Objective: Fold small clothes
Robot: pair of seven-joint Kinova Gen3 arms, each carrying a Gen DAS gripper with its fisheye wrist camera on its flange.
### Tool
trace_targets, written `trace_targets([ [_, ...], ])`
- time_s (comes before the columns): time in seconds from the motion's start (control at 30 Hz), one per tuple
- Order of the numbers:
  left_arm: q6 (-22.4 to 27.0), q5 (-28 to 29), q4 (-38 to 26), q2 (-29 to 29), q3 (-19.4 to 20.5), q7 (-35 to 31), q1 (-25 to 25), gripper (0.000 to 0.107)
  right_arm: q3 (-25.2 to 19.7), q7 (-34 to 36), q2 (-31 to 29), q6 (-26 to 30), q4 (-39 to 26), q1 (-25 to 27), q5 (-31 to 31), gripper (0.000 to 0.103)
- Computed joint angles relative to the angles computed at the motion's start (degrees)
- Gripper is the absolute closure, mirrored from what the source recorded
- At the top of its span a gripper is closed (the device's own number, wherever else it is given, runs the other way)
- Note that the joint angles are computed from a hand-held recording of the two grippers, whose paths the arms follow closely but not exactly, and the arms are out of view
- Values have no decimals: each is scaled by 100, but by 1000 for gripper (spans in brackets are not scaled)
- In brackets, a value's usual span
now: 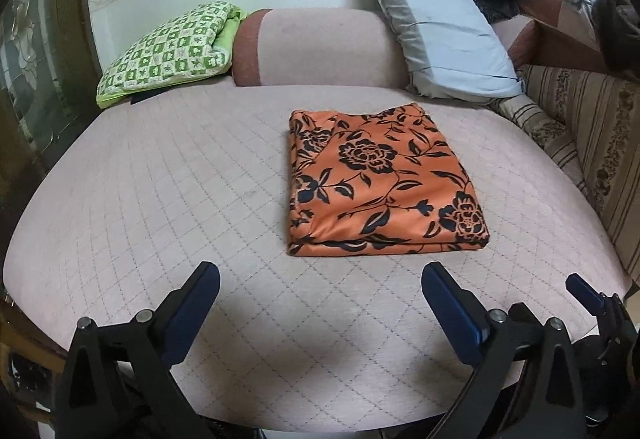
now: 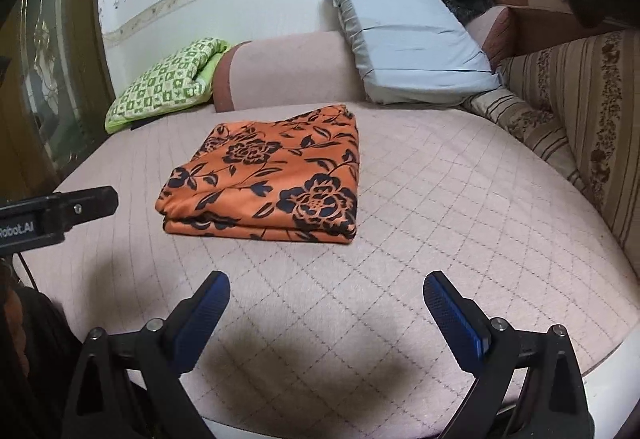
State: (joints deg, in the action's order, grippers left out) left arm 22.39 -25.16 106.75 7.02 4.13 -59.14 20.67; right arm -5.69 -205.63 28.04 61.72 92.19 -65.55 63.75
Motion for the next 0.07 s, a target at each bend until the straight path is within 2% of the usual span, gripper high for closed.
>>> trace_targets([
  [0.07, 75, -43, -52, 28, 2, 30, 29, 7, 16, -79, -21, 0, 44, -21, 73, 4],
])
